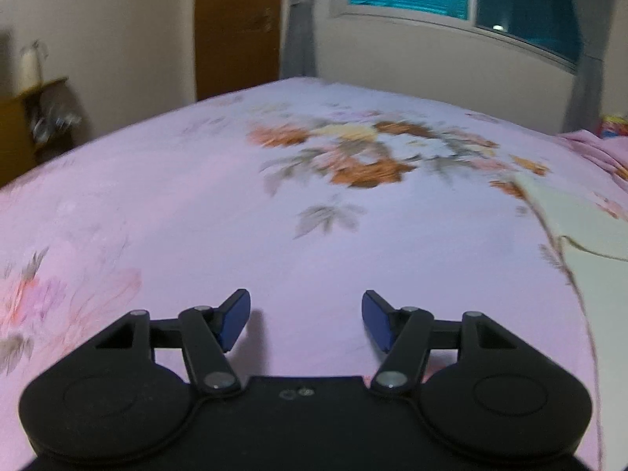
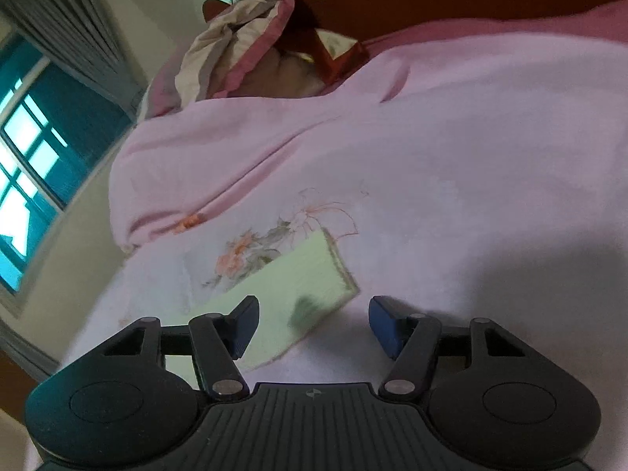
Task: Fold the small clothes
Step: 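Grasp the cuff of the other sleeve with the right gripper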
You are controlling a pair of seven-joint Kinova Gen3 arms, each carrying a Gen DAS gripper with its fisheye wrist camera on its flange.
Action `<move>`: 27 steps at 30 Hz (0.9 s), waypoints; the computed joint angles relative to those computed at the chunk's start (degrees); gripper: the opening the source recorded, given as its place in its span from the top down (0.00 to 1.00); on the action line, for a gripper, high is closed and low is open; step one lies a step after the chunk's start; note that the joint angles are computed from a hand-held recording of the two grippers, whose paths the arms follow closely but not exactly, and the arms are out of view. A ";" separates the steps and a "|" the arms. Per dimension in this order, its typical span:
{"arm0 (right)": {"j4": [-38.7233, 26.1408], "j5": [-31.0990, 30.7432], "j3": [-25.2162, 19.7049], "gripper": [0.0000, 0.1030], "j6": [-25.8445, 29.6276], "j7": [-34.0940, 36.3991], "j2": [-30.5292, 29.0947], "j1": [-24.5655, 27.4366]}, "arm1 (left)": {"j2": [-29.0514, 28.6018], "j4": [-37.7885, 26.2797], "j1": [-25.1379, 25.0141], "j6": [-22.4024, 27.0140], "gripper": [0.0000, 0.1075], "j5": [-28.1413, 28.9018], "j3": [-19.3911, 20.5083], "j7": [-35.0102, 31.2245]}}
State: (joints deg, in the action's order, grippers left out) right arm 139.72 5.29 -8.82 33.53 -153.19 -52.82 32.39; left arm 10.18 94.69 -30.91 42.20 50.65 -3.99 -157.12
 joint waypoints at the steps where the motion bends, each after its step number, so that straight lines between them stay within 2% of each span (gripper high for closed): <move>1: 0.39 0.10 0.75 0.39 -1.08 0.37 0.50 -0.72 | 0.37 -0.40 0.50 0.12 0.42 -0.91 -0.64 1.81; 3: 0.82 0.20 1.72 0.39 -2.77 0.99 1.97 -1.38 | 1.00 -0.66 -0.22 0.84 0.41 -1.28 -0.33 2.86; 8: 2.38 0.01 5.01 0.39 -9.44 2.69 5.63 -1.86 | 1.33 0.54 -0.09 -1.38 0.40 -0.92 0.58 1.93; 10: 2.56 -0.37 7.02 0.48 -11.01 4.16 6.58 -2.92 | 1.34 0.64 -0.45 -1.20 0.40 -0.60 0.72 1.68; 12: 2.10 -0.96 9.41 0.76 -10.67 6.01 7.78 -4.54 | 1.48 0.68 -0.87 -0.77 0.39 -0.12 0.76 1.27; 13: 1.95 -1.10 10.41 0.80 -10.17 7.04 7.94 -5.22 | 1.56 0.65 -1.02 -0.56 0.39 0.06 0.76 1.18; 19: 1.33 -2.39 14.82 0.82 -8.63 12.69 8.30 -8.61 | 1.77 0.49 -0.80 -0.68 0.38 -0.29 0.82 1.42; 20: 0.32 -1.69 14.09 0.97 -7.33 13.13 8.95 -8.45 | 1.72 0.48 -0.69 -0.84 0.37 -0.58 0.85 1.51; 27: -5.20 -0.94 4.68 0.97 -2.74 13.38 9.42 -4.26 | 1.55 -0.66 -0.30 -0.37 0.38 -2.72 1.00 2.27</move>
State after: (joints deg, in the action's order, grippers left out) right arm 134.52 4.35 -4.13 30.79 -139.81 -43.40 28.13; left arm 11.74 94.03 -31.20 41.83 47.93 -2.99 -154.85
